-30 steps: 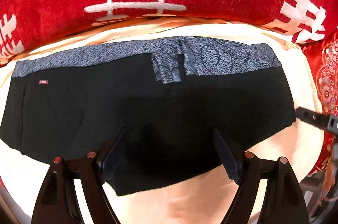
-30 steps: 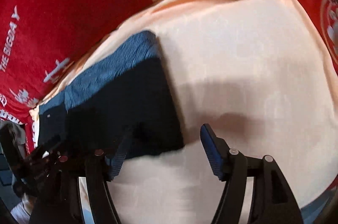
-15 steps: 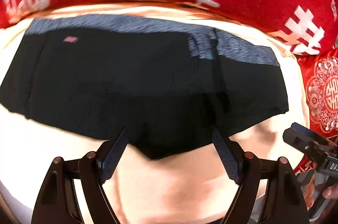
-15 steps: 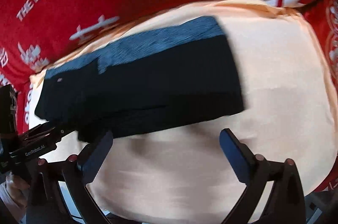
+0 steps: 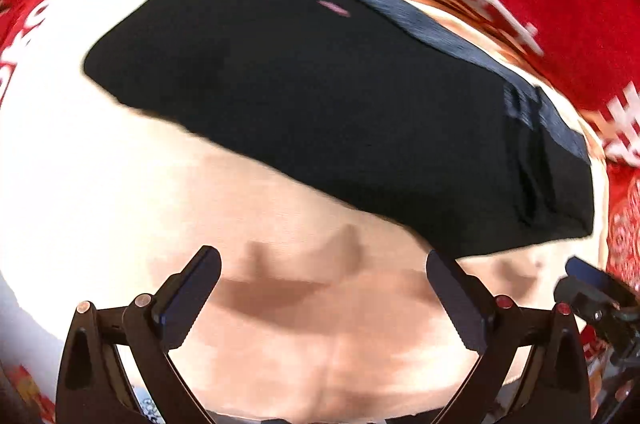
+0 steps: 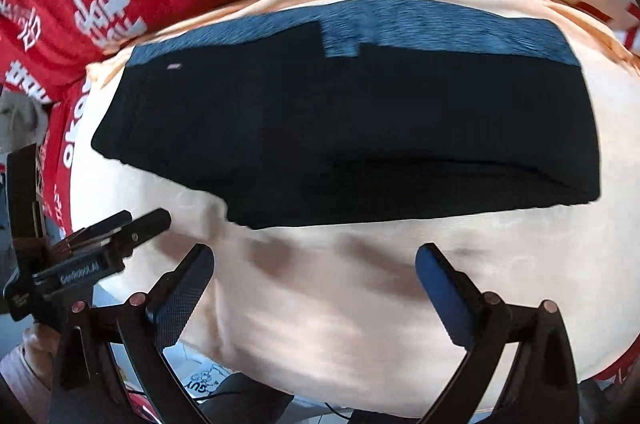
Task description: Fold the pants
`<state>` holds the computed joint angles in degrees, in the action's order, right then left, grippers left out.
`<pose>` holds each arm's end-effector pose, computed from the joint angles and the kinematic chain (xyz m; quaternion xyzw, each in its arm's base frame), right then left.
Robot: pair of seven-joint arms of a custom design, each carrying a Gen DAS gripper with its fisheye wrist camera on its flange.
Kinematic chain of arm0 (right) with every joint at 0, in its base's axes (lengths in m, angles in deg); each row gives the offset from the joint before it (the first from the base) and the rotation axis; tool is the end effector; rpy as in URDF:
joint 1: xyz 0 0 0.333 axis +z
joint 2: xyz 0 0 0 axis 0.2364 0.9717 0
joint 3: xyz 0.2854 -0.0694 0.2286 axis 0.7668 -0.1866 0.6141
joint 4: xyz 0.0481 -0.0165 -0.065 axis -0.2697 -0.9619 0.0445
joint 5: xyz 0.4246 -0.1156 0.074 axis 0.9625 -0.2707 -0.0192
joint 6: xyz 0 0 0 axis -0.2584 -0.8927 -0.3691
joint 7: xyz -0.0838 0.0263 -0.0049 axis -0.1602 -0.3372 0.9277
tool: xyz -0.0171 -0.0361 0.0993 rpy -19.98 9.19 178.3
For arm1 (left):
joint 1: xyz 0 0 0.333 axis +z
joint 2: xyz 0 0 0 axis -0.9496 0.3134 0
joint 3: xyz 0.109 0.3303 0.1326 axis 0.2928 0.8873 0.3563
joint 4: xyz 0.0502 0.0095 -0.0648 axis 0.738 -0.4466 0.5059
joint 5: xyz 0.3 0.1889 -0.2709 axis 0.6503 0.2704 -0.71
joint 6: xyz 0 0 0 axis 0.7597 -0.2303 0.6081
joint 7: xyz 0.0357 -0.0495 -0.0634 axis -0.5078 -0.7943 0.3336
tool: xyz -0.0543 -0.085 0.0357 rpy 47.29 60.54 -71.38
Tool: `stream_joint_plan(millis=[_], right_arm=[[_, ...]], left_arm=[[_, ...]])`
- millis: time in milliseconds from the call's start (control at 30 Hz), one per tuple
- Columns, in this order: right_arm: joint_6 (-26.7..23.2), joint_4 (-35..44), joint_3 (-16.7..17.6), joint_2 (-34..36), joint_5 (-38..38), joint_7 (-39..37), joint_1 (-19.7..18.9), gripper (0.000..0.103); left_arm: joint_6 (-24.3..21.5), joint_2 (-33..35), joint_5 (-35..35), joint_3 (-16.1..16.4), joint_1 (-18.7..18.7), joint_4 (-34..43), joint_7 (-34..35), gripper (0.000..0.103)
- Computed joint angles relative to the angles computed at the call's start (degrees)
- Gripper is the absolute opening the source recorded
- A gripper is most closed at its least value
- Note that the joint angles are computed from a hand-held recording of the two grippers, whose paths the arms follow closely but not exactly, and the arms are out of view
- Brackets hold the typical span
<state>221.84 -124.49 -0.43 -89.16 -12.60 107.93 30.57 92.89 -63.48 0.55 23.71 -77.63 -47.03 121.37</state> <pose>0.3384 0.0839 0.3952 -0.5062 0.8530 0.0588 0.1130 0.5635 -0.1550 0.3528 0.5726 -0.8145 0.0593 0.0729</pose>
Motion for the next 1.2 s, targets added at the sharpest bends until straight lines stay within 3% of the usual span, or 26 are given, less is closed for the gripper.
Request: stream_joint_plan(millis=[367,433,600,733,1033,1200], right_arm=[[2.29,5.8,0.8,9.63,2.95,-3.87,2.61,0.101],[2.45,6.54,0.67,11.04,4.04,-4.84,3.0,0.101],[3.08,7.7,0.92,13.33,6.5,-6.66,3.38,0.101],[3.3,8.81,1.21,15.15,8.13,-8.42,3.7,0.101],[3.33,10.3,2.18,17.21,9.93,-10.07,3.39,0.101],[3.68,10.8,2.47,17.39,9.98,-10.24,3.01,0.101]], left_arm=[[4.35,3.78,-1.56,2.42,3.74,3.08,-4.24,0.103],[5.18,4.73,-4.47,2.21,4.66,4.1,-3.38,0.103],[6.34,7.77,-20.23,0.4,8.37,5.91,4.42,0.103],[4.89,11.13,-29.34,-0.76,10.07,8.41,7.74,0.103],[7.09,13.88,-31.32,-1.63,8.87,10.67,9.08,0.103],[7.03,13.13,-39.05,-2.91,10.52,10.85,12.65,0.103]])
